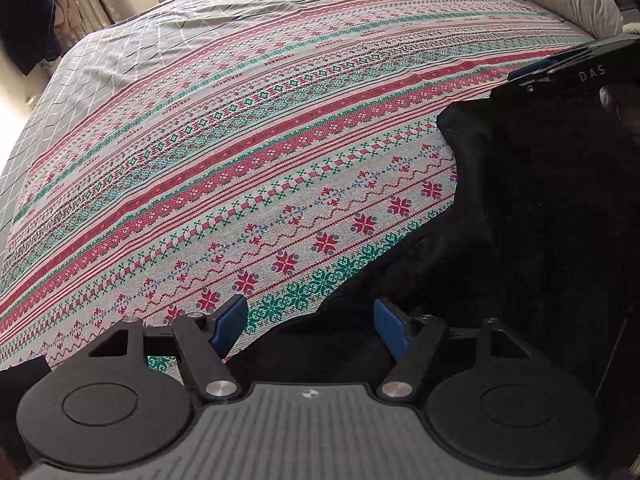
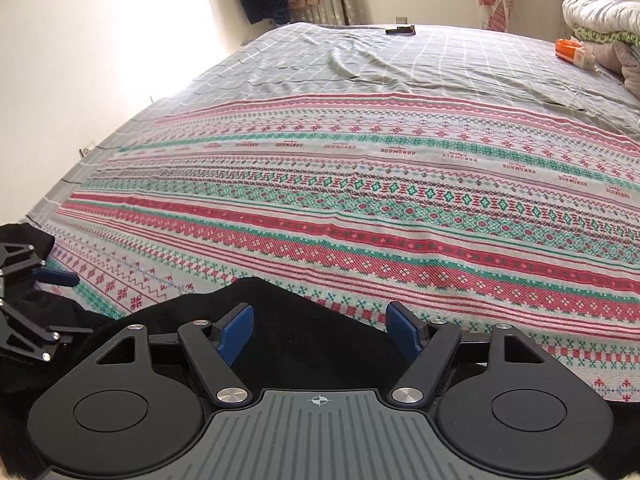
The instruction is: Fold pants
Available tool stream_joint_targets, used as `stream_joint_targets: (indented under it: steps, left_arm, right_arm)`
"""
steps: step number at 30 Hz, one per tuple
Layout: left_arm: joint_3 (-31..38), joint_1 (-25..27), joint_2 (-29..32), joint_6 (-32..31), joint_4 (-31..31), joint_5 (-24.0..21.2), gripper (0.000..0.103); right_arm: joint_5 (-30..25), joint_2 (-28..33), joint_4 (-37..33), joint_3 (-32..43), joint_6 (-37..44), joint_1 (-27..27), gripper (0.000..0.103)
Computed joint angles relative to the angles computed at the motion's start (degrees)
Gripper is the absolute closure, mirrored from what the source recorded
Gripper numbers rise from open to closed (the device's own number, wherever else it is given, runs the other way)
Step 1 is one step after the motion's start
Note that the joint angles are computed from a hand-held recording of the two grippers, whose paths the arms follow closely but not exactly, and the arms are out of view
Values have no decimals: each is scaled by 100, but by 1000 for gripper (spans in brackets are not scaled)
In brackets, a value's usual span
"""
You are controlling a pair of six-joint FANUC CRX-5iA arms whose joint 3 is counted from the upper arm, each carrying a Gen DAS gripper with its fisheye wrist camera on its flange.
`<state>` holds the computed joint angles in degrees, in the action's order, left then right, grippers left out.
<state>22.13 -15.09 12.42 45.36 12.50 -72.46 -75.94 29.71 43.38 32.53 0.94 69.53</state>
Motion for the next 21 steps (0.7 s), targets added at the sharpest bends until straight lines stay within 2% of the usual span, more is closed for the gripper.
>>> stream_joint_targets:
  steps: [2,4,6,7,8,9,10,12,14,16,18,19,20,21]
  left_arm:
    - [-92,60,-60,-159,85,1,17]
    - [-140,112,-80,-272,113,10,23]
    - [-214,166,-126,-303,172,36,37]
    - [-264,185,-162,-276,172,74,44]
    - [-324,197,-205,-221,172,121,60]
    - [-408,192,-271,-132,119,234,71]
    - [-557,205,-371,-94,116,413,73]
    - [-932,258,-608,-8,224,809,77]
    - [-1394,307,-892,203,392,1341,78]
    - [-2057,333,-1305,539,591,2209,78]
    - [-2567,232,-1659,1332,332,3123,79]
    - [-2590,135,-1698,1893,-85,3339,79]
    - [-2467,30,-1646,2443,-570,3327,80]
    - [-2190,-82,-1453,2885,-1033,3016,80]
  right_arm:
    - [111,123,33,95,-86,-57,35]
    - [327,169,30,86,-142,-113,45]
    - [637,156,35,-10,-183,-140,53]
    - [731,172,27,-14,-149,-145,60]
    - [750,212,-7,31,-62,-144,65]
    - [693,290,-70,147,82,-140,80]
    - [572,395,-29,275,198,-115,91]
    - [330,557,176,431,353,-51,103]
    - [113,660,687,370,210,56,103]
    - [-113,778,1160,332,99,145,103]
    - [-308,943,1419,428,167,190,103]
    - [-393,1057,1490,547,244,193,103]
    - [-471,1168,1458,705,342,187,103]
    - [-606,1334,1312,1001,517,165,103]
